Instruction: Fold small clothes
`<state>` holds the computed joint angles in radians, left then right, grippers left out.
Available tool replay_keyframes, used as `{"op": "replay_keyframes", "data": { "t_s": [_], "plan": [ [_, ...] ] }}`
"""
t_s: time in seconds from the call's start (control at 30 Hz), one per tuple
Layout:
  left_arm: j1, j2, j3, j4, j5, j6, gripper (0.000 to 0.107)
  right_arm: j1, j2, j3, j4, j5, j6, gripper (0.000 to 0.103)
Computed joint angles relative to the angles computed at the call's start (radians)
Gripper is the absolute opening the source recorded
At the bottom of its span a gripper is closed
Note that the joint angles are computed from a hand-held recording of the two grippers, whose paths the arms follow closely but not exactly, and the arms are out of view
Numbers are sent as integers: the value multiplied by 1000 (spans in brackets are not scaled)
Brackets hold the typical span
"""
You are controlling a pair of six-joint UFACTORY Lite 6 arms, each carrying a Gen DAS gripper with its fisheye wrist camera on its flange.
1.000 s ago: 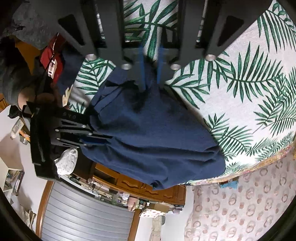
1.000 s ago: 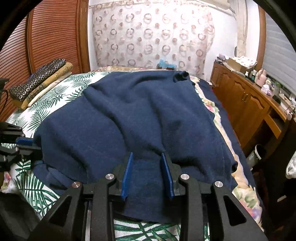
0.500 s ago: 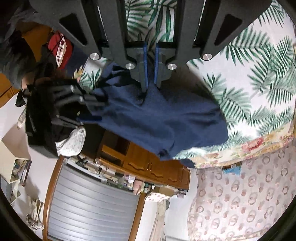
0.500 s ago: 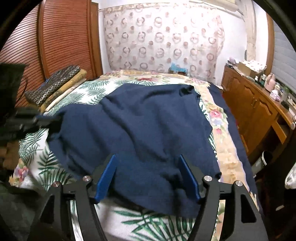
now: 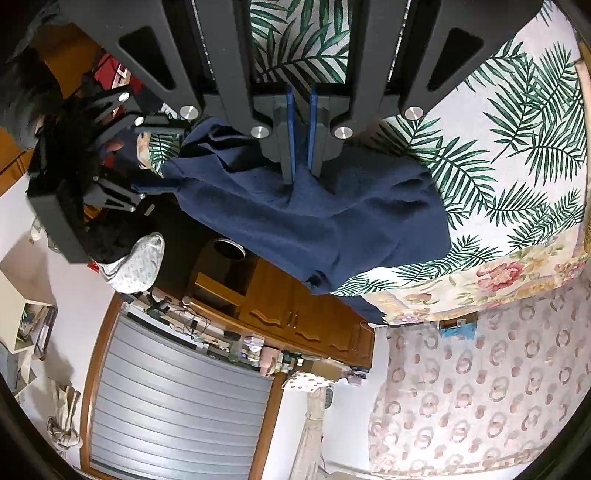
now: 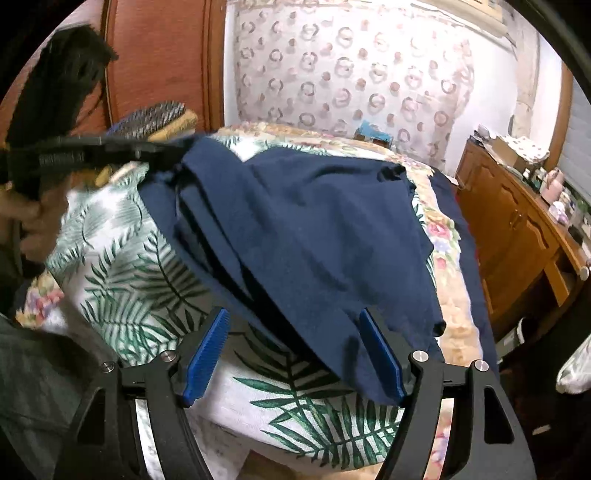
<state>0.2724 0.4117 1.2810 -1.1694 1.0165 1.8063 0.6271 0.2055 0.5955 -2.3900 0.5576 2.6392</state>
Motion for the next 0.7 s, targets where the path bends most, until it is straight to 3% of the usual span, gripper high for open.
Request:
{"op": "replay_keyframes", "data": {
  "t_s": [0.17,0.33,0.43,0.47,0.5,0.57,0.7],
  "plan": [
    [9,18,16,-1,10,-3,6,-55,130,121,135,-67,-165,75],
    [16,28,17,-5,7,-1,6,-136,143,161,-16,-131,-53,73],
    [22,41,37,-7,14,-8,6,-142,170,209,80,-133,-177,44],
    [24,48,49,-6,19,-15,6,-149,167,217,85,-137,-193,25],
    [24,55,63,-4,21,-23,6,-158,157,219,61,-143,-178,17],
    [22,63,88,-4,17,-37,6,-179,125,218,14,-144,-163,13],
    [10,118,208,-7,10,-104,6,-197,91,315,116,-155,-333,10]
  ]
}}
